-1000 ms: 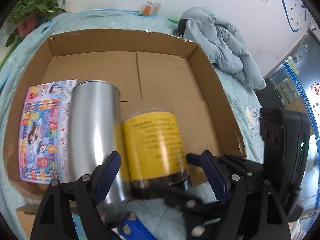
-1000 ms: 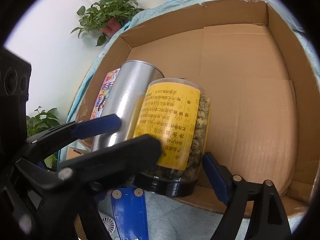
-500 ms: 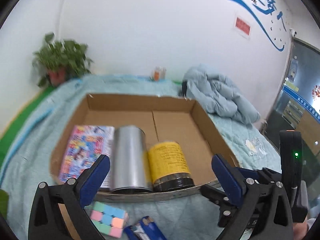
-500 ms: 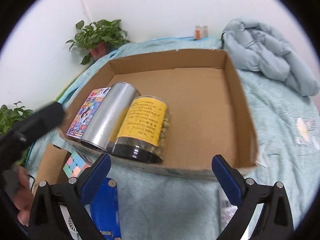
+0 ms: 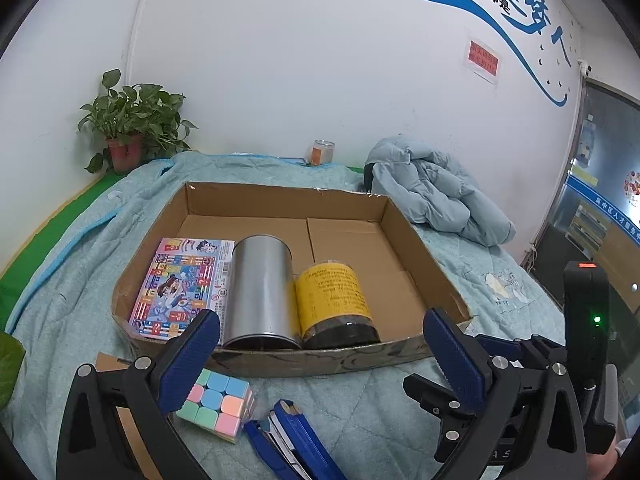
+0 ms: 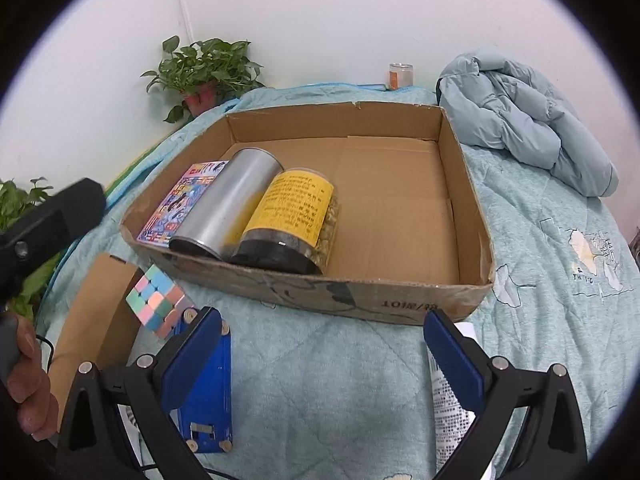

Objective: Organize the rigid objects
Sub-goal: 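Set the yellow jar upright beside the silver canister and open the left gripper, then grasp the white spray bottle lying on the quilt with the right gripper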

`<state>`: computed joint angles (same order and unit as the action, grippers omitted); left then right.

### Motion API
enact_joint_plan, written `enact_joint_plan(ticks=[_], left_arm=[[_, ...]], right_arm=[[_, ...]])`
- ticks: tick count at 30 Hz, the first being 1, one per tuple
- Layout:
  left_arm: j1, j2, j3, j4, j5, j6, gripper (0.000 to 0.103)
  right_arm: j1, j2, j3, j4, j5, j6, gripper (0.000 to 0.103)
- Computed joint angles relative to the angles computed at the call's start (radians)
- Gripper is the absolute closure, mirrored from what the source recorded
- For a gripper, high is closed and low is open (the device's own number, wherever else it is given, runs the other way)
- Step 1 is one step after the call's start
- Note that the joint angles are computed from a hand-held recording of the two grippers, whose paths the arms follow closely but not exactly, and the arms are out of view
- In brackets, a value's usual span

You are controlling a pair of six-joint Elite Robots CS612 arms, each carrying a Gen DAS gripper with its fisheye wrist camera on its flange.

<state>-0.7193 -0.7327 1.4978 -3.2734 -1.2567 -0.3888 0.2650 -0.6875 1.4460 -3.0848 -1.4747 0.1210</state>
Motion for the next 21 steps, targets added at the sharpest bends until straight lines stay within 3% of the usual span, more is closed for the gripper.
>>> enact_joint_plan(ticks=[4, 5, 6, 7, 8, 9, 10, 11, 12, 13, 16, 19, 21], left_arm=[[-0.003, 0.000, 0.009, -0.006, 0.002, -0.005, 0.006], [-0.001, 0.000, 0.013, -0.019, -0.015, -0.009, 0.030], [0.004, -0.001, 0.013, -0.017, -0.042, -0.010, 0.069], [0.008, -0.003, 0.012, 0.001, -0.070, -0.007, 0.083], [0.006, -0.004, 0.012, 0.021, -0.066, -0.006, 0.088], [0.002, -0.004, 0.013, 0.024, -0.053, -0.006, 0.087], [0.000, -0.004, 0.015, 0.024, -0.043, -0.011, 0.083], [-0.002, -0.003, 0.015, 0.033, -0.041, -0.022, 0.063], [-0.002, -0.005, 0.013, 0.047, -0.037, -0.034, 0.018], [-0.003, -0.004, 0.014, 0.050, -0.031, -0.053, 0.000], [0.002, 0.001, 0.024, 0.003, -0.054, -0.060, 0.001], [0.006, 0.002, 0.019, 0.037, -0.059, -0.046, 0.001], [0.009, 0.005, 0.017, 0.041, -0.077, -0.052, 0.001]], right_arm=[[0.003, -0.003, 0.010, -0.012, -0.014, 0.010, 0.002], [0.005, -0.004, 0.012, -0.014, -0.023, 0.013, 0.002], [0.006, -0.004, 0.015, -0.018, -0.028, 0.014, 0.002], [0.007, -0.005, 0.020, -0.028, -0.035, 0.014, 0.003], [0.011, -0.006, 0.027, -0.048, -0.053, 0.011, 0.010], [0.013, -0.007, 0.030, -0.058, -0.069, 0.007, 0.019], [0.017, -0.008, 0.032, -0.059, -0.089, -0.001, 0.037], [0.018, -0.009, 0.032, -0.058, -0.092, -0.008, 0.040], [0.016, -0.010, 0.037, -0.070, -0.078, -0.010, 0.040], [0.014, -0.011, 0.040, -0.078, -0.065, -0.011, 0.040], [0.014, -0.011, 0.049, -0.108, -0.055, -0.023, 0.010], [0.012, -0.012, 0.063, -0.128, -0.038, -0.023, 0.002], [0.008, -0.014, 0.076, -0.140, -0.035, -0.014, 0.001]])
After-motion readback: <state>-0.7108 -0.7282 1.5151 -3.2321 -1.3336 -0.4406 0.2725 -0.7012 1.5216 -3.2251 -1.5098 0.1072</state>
